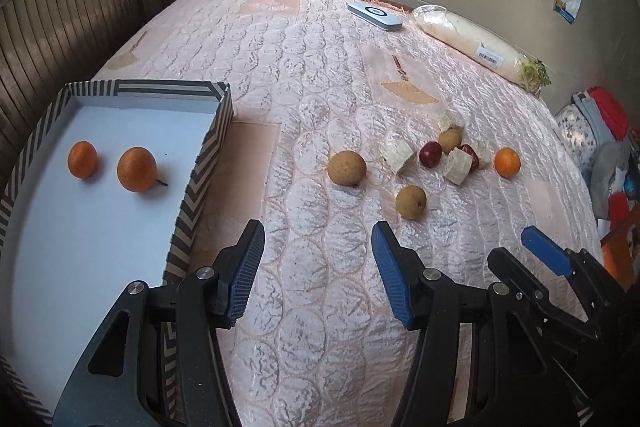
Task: Organize fruits
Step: 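Move both open tools back toward the fruit on the bed, then grasp a brown pear with the left tool while the right tool grasps a smaller pear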
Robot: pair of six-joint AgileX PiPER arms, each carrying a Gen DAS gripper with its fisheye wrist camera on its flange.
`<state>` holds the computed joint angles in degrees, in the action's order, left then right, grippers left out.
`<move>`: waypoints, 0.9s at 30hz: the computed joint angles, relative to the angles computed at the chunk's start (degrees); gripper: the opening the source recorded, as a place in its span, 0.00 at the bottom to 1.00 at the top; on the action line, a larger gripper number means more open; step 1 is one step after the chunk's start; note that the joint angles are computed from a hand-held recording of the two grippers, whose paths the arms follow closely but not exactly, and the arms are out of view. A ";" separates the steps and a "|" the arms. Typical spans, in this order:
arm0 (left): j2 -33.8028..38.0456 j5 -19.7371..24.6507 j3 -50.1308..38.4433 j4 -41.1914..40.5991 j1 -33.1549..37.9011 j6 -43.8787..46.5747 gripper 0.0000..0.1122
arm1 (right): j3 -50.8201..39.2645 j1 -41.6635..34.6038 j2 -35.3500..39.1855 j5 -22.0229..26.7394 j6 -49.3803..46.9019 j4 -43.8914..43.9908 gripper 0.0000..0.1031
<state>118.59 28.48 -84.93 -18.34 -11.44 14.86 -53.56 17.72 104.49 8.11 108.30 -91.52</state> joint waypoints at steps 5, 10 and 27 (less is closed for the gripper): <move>3.19 3.01 -5.89 3.63 -0.68 -4.29 0.50 | -0.20 -0.77 0.83 -1.17 3.92 -3.67 0.48; 8.44 8.13 -14.13 5.36 -1.52 -7.31 0.50 | -0.71 -0.88 1.31 -1.53 1.42 -1.47 0.48; 17.95 15.06 -29.35 6.57 -3.07 -11.92 0.50 | -4.08 -1.21 4.55 -2.96 -8.07 7.01 0.48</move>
<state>136.55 43.54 -114.28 -11.77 -14.51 2.94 -57.64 16.51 109.04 5.15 100.23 -84.51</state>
